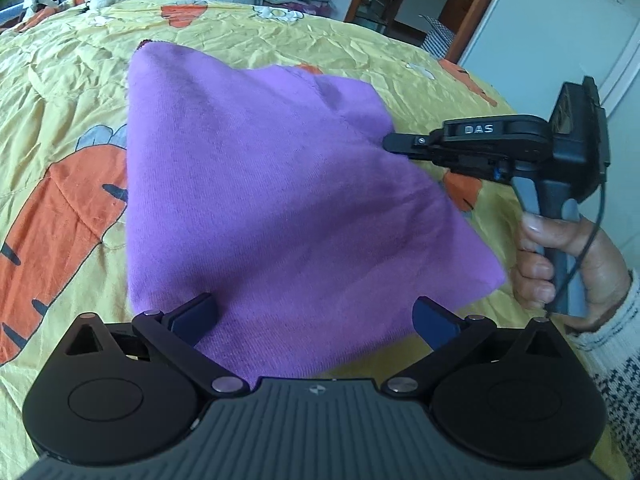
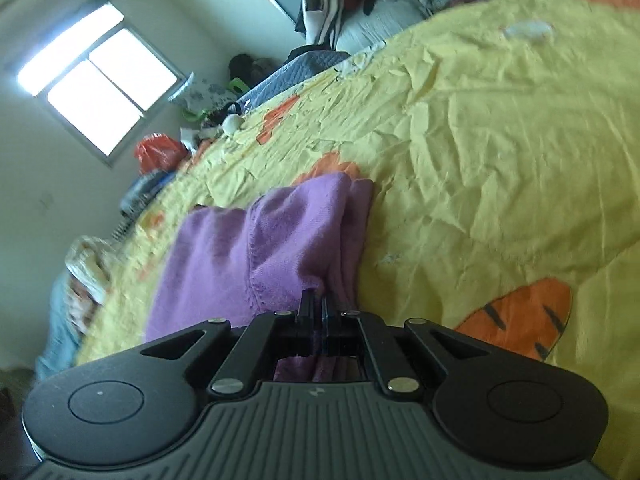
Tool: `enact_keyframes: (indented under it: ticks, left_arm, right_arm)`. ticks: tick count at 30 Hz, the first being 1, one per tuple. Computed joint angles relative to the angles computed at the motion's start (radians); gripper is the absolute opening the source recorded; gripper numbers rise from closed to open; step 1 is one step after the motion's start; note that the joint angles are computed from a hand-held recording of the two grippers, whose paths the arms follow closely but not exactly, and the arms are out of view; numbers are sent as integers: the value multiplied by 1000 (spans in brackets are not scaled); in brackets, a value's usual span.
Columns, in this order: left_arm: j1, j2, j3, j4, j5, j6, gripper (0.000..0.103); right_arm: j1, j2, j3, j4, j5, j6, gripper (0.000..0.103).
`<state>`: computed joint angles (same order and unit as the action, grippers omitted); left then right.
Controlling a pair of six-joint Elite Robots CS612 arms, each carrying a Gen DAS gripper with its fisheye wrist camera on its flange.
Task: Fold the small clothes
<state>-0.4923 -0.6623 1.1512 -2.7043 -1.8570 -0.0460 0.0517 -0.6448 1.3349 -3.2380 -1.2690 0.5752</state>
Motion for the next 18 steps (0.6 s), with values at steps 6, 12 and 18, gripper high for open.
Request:
enact_keyframes:
  ticks: [6,12,18]
  left_arm:
    - [11,-1,-6,3,-39,-64,103]
    - [17,12,-23,7,-51,-92,102]
    - [0,-7,12,-10,11,-16,103]
  right_arm:
    - [7,-30,13,36,-25,-31,10]
    - [15,-76,106,-58,3,-75,12]
    - [41,-82,90,70,-102,-212,12]
